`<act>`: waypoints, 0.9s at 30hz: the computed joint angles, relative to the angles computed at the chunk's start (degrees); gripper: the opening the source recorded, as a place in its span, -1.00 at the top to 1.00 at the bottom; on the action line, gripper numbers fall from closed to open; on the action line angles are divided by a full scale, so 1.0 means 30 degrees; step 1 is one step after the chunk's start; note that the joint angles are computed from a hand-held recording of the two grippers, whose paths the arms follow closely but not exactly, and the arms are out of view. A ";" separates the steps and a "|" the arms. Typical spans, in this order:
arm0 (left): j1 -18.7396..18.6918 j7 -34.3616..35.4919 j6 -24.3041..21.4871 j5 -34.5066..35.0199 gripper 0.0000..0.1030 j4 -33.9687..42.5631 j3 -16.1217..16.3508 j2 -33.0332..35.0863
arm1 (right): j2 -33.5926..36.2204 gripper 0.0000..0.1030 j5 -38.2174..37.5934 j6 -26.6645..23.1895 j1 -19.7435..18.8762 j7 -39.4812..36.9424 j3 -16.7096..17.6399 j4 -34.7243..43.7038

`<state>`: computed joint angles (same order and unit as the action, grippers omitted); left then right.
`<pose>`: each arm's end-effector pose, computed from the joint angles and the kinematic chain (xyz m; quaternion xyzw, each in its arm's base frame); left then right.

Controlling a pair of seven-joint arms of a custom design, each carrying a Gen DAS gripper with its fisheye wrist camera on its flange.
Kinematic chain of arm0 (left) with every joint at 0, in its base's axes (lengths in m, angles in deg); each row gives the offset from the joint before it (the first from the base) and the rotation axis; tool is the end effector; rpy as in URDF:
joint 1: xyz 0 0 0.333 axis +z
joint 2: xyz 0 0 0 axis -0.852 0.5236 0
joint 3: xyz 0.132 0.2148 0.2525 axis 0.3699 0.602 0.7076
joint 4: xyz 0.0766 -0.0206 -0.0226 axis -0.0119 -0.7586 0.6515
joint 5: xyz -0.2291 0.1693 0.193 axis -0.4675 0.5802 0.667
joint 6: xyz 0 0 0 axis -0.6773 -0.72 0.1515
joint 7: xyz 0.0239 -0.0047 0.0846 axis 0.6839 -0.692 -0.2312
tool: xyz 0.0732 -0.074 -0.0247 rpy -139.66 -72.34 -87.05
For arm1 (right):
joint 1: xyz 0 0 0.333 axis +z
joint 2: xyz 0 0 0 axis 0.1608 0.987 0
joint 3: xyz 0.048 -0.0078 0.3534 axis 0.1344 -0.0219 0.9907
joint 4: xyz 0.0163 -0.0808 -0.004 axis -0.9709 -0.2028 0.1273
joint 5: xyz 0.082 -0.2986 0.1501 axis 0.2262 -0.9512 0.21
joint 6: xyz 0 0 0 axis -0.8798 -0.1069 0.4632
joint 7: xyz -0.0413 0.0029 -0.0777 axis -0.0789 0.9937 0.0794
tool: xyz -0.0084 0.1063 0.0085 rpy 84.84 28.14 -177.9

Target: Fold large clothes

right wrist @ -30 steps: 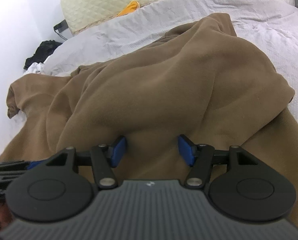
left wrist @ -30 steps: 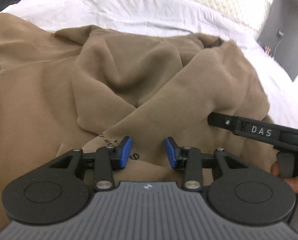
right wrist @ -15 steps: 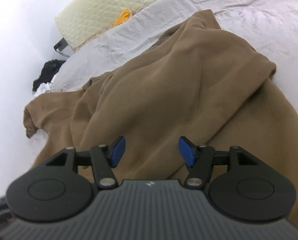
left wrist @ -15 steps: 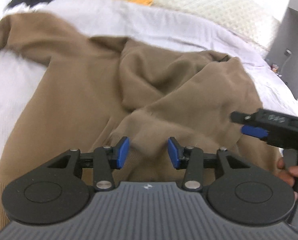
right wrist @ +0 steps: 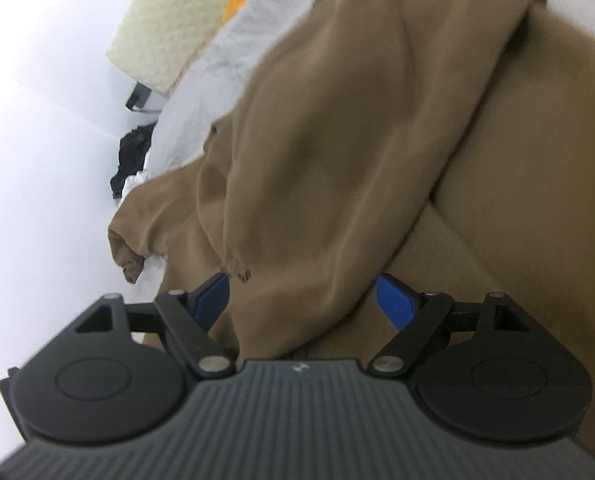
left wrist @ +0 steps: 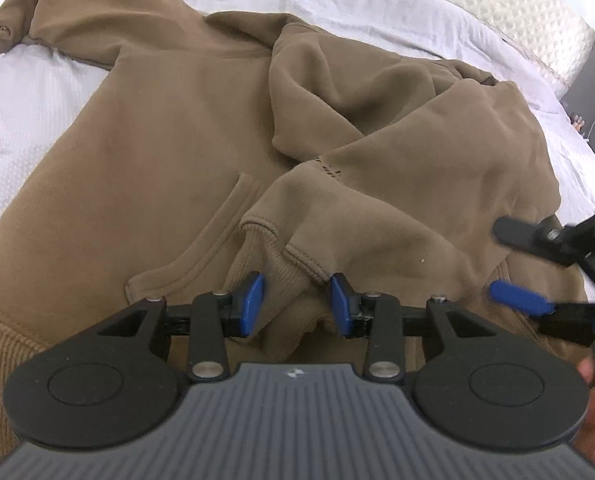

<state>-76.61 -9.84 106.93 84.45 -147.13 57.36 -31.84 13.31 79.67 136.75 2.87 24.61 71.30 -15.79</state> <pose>0.5630 -0.2792 0.5653 -0.8290 0.4609 -0.2449 0.2010 0.6561 -0.0068 0.5154 -0.6304 0.6297 0.1668 0.4221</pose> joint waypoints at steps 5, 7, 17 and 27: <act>-0.0042 -0.0241 0.0097 0.0106 0.16 0.0261 0.0099 0.0189 | 0.0756 -0.61 0.0439 -0.0510 0.0109 0.0494 0.0350 0.0355; -0.0024 -0.0634 0.0470 0.0269 0.15 -0.0003 0.0162 0.0015 | 0.0912 -0.38 0.0774 -0.0175 0.0203 0.0377 0.0491 0.0439; -0.0084 -0.5028 0.4067 0.4767 -0.12 -0.2081 0.0619 -0.1696 | -0.0877 0.75 0.1668 0.0750 -0.0341 -0.1168 0.0330 -0.0612; 0.0194 -0.2285 0.4861 0.3745 0.09 -0.0761 -0.0090 -0.0215 | -0.1521 0.75 -0.2895 0.3109 0.1178 0.0640 -0.0901 -0.1504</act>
